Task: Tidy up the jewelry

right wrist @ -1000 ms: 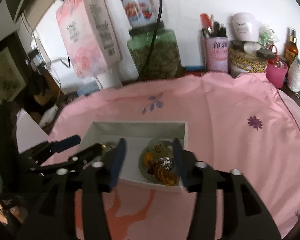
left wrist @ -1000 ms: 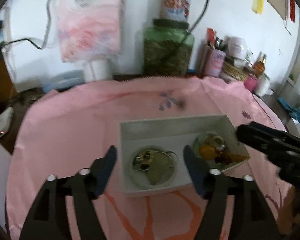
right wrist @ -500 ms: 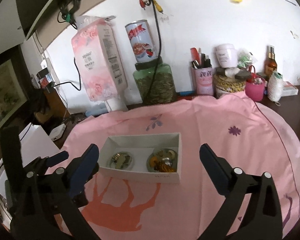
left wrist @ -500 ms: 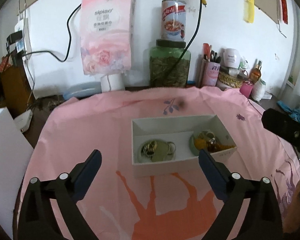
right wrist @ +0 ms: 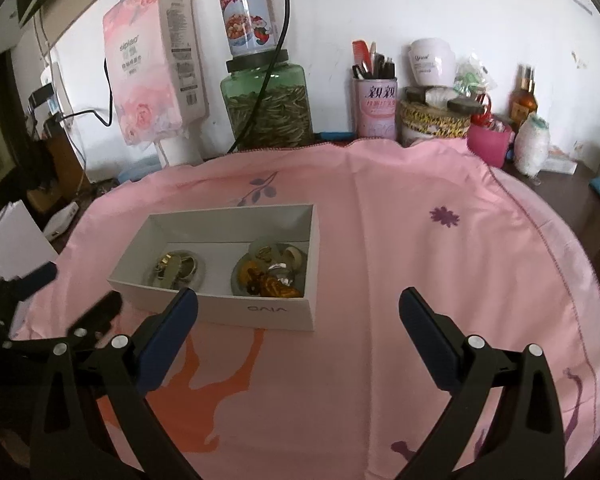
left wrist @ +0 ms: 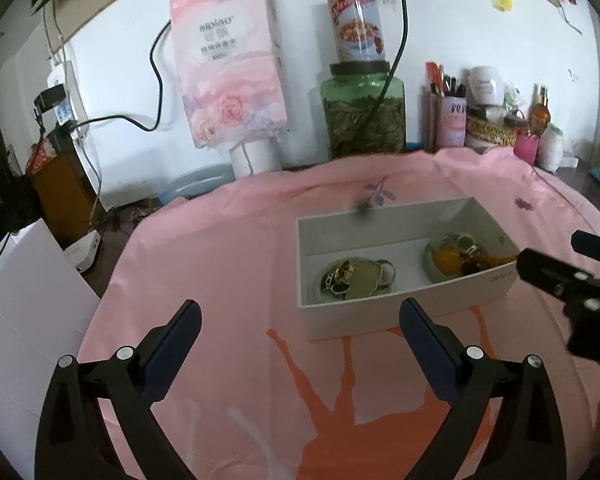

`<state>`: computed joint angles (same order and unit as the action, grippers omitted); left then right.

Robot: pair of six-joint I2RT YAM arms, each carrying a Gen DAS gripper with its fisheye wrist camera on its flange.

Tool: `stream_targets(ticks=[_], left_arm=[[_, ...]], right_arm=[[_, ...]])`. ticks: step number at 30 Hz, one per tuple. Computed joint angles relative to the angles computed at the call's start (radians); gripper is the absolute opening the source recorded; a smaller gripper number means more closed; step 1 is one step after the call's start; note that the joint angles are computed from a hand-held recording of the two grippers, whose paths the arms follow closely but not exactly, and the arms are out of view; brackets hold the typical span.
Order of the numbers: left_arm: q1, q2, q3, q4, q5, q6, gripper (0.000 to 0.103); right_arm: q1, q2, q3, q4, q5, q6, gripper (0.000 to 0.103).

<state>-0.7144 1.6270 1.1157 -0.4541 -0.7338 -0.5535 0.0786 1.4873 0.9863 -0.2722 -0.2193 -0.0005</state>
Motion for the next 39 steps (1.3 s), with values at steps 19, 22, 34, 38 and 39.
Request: stream_targets(ticks=[19,22,34,38,39], left_arm=[[-0.003,-0.027,0.005,-0.045,0.020,-0.048,0.097],[-0.005,-0.029,0.004,-0.043,0.024,-0.049,0.097],[-0.011,-0.025,0.007,-0.047,0.031,-0.050,0.097],[-0.014,-0.023,0.007,-0.045,0.031,-0.053,0.097],[-0.015,-0.020,0.009,-0.048,0.032,-0.054,0.097]], right_arm=[[0.008,-0.028,-0.027,-0.001,0.011,-0.010,0.096],[0.006,-0.025,-0.028,-0.003,0.011,-0.008,0.096],[0.011,-0.022,-0.028,-0.014,0.010,-0.006,0.096],[0.015,-0.015,-0.026,-0.018,0.009,0.000,0.096],[0.016,-0.014,-0.025,-0.020,0.009,0.000,0.096]])
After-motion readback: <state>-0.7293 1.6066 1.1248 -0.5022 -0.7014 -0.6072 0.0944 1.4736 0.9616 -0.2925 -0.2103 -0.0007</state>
